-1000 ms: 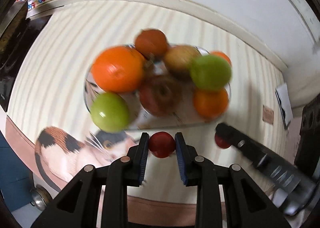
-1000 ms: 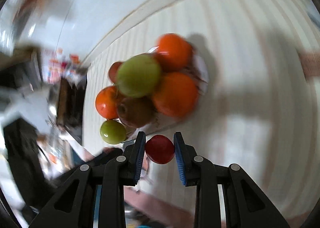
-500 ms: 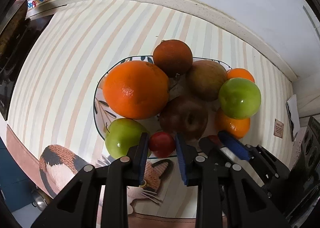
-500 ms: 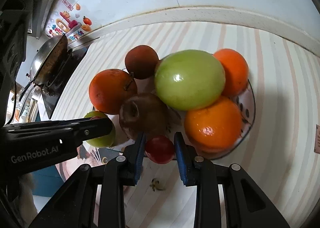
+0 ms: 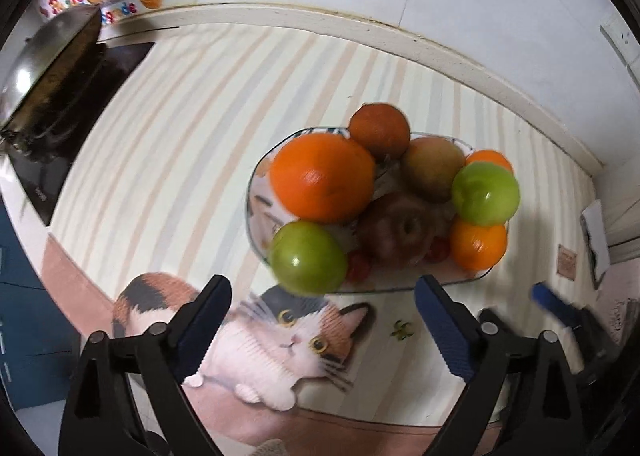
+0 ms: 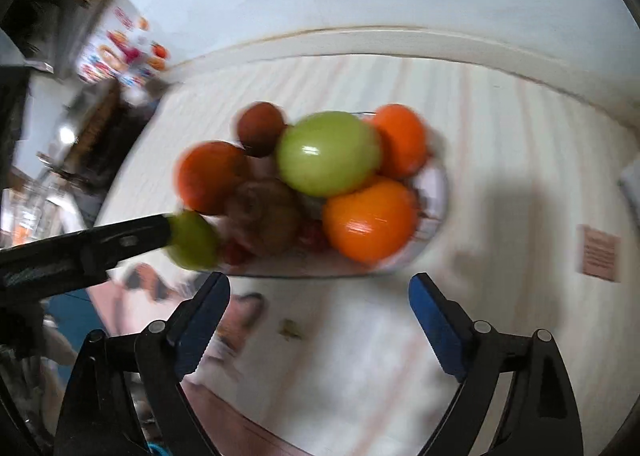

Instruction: Organize fruits

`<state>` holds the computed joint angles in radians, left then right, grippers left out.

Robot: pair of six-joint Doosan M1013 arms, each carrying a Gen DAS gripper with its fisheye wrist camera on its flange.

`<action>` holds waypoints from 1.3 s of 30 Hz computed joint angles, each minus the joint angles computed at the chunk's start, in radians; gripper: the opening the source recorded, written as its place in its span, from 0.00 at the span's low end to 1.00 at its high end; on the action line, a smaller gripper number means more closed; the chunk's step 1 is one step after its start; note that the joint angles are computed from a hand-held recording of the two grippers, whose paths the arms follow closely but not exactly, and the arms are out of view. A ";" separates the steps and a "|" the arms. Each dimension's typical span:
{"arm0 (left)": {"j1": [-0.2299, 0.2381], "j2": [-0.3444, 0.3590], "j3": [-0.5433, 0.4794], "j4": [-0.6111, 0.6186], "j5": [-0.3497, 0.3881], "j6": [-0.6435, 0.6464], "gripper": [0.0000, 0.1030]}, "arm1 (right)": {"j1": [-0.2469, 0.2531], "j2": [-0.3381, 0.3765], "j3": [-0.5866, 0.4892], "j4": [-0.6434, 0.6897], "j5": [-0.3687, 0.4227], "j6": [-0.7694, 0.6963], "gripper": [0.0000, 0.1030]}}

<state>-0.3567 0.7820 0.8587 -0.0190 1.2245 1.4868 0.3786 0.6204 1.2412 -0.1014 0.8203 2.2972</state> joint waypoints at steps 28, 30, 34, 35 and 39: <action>-0.027 -0.290 0.333 0.092 -0.289 -0.132 0.91 | 0.075 -0.174 0.065 -0.264 0.054 0.112 0.93; -0.029 -0.332 0.375 0.095 -0.320 -0.123 0.91 | 0.098 -0.203 0.081 -0.303 0.060 0.152 0.94; -0.029 -0.407 0.446 0.086 -0.370 -0.097 0.91 | 0.149 -0.263 0.113 -0.391 0.081 0.244 0.95; -0.027 -0.424 0.461 0.080 -0.380 -0.089 0.91 | 0.164 -0.278 0.121 -0.415 0.092 0.267 0.95; -0.026 -0.494 0.523 0.063 -0.421 -0.067 0.91 | 0.212 -0.330 0.150 -0.478 0.124 0.343 0.96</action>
